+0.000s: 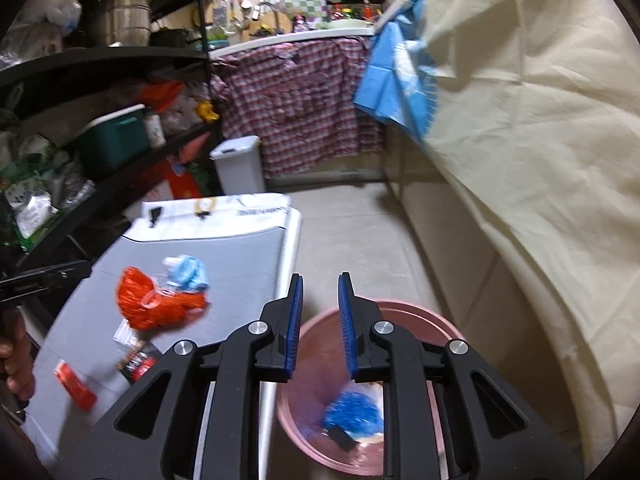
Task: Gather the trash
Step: 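Move both open grippers back over the table, then grasp the red plastic bag with the left gripper while the right gripper grasps the blue face mask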
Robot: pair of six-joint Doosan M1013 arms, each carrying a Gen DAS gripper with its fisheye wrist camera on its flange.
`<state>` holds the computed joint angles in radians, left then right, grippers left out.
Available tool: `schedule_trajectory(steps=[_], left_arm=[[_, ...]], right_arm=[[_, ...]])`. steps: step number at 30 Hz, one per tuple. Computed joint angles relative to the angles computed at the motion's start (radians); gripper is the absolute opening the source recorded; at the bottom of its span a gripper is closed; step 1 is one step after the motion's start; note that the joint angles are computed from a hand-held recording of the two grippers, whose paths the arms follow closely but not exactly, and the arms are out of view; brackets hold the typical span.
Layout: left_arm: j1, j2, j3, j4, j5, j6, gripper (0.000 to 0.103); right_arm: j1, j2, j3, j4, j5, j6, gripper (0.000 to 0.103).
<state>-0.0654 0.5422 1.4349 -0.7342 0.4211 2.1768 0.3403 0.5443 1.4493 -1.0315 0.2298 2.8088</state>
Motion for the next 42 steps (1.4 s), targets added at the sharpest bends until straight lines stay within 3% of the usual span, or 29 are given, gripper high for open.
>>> schedule_trajectory(steps=[4, 6, 11, 16, 22, 25, 28, 33, 35, 39, 42], left_arm=[[0.030, 0.012, -0.006, 0.017, -0.005, -0.040, 0.027], [0.040, 0.021, -0.012, 0.031, -0.001, -0.060, 0.027], [0.051, 0.052, -0.042, 0.059, 0.031, -0.101, 0.027], [0.053, 0.071, -0.061, 0.025, 0.052, -0.083, 0.027], [0.046, 0.098, -0.092, 0.048, 0.075, -0.105, 0.029], [0.045, 0.110, -0.105, 0.060, 0.079, -0.128, 0.036], [0.048, 0.119, -0.118, 0.049, 0.086, -0.133, 0.036], [0.053, 0.128, -0.128, 0.015, 0.099, -0.123, 0.037], [0.055, 0.132, -0.131, -0.013, 0.107, -0.110, 0.043], [0.053, 0.135, -0.135, -0.056, 0.118, -0.073, 0.046], [0.047, 0.142, -0.146, -0.038, 0.137, -0.081, 0.046]], right_arm=[[0.012, 0.017, -0.023, 0.037, -0.055, -0.046, 0.019], [0.017, 0.030, -0.044, 0.135, -0.075, -0.146, 0.017], [0.033, 0.081, -0.119, 0.563, -0.098, -0.582, 0.017], [0.046, 0.139, -0.199, 0.904, -0.069, -0.933, 0.017], [0.048, 0.206, -0.293, 1.176, -0.008, -1.190, 0.017], [0.047, 0.242, -0.350, 1.302, 0.044, -1.301, 0.018], [0.045, 0.287, -0.420, 1.371, 0.115, -1.351, 0.019], [0.039, 0.372, -0.559, 1.410, 0.258, -1.330, 0.029], [0.035, 0.408, -0.618, 1.427, 0.325, -1.320, 0.032], [0.034, 0.453, -0.691, 1.417, 0.408, -1.287, 0.032], [0.037, 0.462, -0.707, 1.387, 0.426, -1.282, 0.025]])
